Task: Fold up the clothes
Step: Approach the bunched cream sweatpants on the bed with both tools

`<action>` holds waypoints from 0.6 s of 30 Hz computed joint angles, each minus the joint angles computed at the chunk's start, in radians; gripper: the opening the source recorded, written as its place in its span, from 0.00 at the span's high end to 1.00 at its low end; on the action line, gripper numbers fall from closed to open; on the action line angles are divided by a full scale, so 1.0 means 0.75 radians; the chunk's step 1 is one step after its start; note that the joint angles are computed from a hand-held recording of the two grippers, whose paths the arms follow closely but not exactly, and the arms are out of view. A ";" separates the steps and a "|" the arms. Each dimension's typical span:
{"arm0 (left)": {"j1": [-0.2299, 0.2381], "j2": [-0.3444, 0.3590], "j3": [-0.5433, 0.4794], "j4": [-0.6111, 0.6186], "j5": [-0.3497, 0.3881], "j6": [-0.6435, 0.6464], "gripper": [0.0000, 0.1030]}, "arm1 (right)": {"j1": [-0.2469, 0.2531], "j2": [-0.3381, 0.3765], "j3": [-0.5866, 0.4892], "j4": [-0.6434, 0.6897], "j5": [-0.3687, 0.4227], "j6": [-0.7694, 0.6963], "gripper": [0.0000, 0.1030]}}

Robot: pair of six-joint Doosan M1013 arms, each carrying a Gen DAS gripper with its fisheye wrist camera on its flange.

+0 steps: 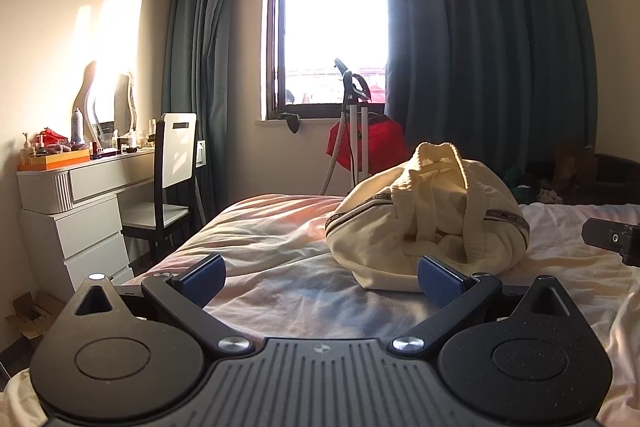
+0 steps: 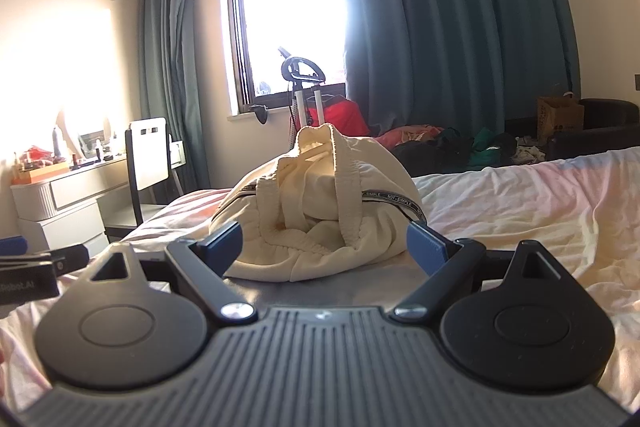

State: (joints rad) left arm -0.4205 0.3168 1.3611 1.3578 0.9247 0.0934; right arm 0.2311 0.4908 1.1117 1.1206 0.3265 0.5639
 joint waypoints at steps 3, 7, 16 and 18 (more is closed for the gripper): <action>-0.002 0.000 0.002 0.009 0.002 -0.004 0.00 | -0.001 0.002 0.002 0.058 -0.009 -0.050 0.12; -0.004 -0.001 0.004 0.022 0.004 -0.010 0.00 | -0.001 0.004 -0.002 0.049 -0.016 -0.048 0.12; -0.008 -0.001 0.008 0.042 0.006 -0.018 0.00 | 0.007 0.000 0.011 0.059 -0.025 -0.068 0.12; -0.008 0.000 0.007 0.041 0.005 -0.015 0.00 | 0.008 0.000 0.011 0.045 -0.022 -0.056 0.12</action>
